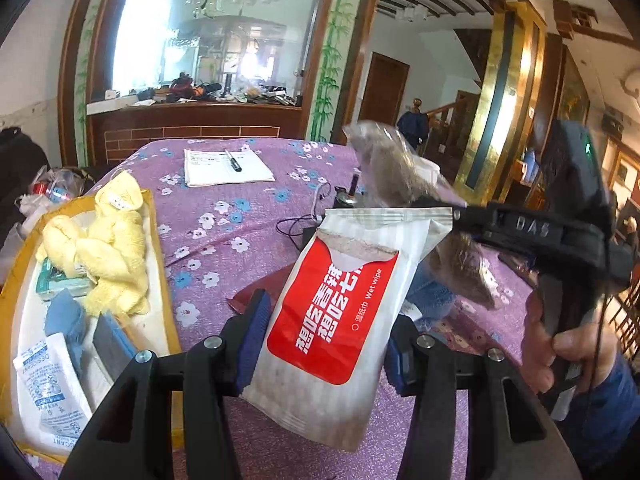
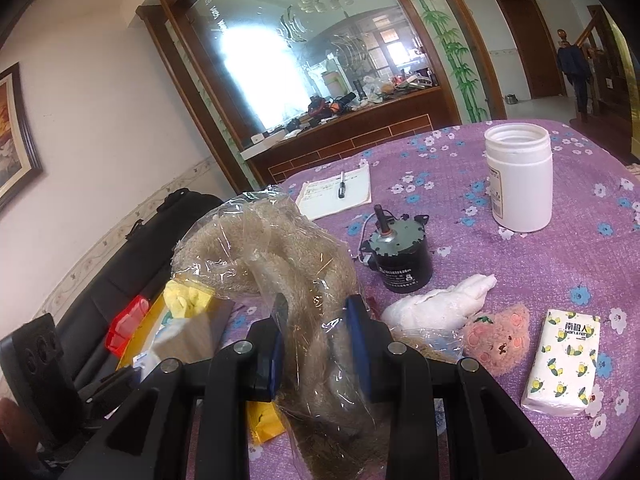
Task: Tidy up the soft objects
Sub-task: 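Carry the wet-wipe pack and fibre bag into the foam box and release both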
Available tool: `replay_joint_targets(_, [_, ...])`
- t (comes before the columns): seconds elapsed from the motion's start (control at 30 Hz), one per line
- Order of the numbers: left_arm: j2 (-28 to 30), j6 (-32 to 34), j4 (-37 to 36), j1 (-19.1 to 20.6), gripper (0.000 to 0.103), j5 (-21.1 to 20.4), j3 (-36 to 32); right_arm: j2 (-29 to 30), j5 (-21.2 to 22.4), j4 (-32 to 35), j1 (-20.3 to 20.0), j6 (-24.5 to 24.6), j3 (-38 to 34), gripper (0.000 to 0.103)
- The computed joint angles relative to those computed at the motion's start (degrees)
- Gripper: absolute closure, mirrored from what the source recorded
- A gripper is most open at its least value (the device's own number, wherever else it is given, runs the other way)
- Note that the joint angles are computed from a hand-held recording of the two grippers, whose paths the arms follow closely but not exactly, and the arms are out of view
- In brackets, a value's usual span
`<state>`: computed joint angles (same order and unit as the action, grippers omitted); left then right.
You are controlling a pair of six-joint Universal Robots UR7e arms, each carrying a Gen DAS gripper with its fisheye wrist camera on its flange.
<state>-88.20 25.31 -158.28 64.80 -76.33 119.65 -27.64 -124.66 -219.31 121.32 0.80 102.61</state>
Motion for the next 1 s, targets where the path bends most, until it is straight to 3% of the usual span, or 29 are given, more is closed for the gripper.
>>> replay_joint_targets(0.17, [-1.9, -2.4, 3.5, 0.6, 0.053, -0.4, -2.7, 0.0, -0.2, 1.3, 1.4, 2.7, -0.8, 0.071])
replay_joint_targets(0.37, [-3.8, -2.9, 3.4, 3.1, 0.053, 0.4, -6.0, 1.6, 3.3, 4.8, 4.0, 4.8, -4.7, 0.071])
replay_joint_targets(0.47, [-4.0, -3.5, 3.3, 5.0, 0.053, 0.8, -7.9, 2.3, 7.8, 7.9, 4.4, 6.8, -6.9, 0.071])
replay_joint_targets(0.63, [-2.9, -5.7, 5.1, 8.0, 0.053, 2.8, -13.2, 6.1, 11.2, 16.8, 6.1, 8.1, -14.8, 0.071])
replay_joint_targets(0.9, [3.1, -8.0, 14.9, 11.4, 0.053, 4.9, -26.0, 12.9, 13.1, 28.9, 7.0, 8.3, -28.4, 0.07])
replay_joint_targets(1.0, [5.9, -8.1, 16.9, 12.1, 0.053, 5.6, -30.0, 16.0, 11.8, 32.9, 7.2, 8.1, -33.9, 0.07])
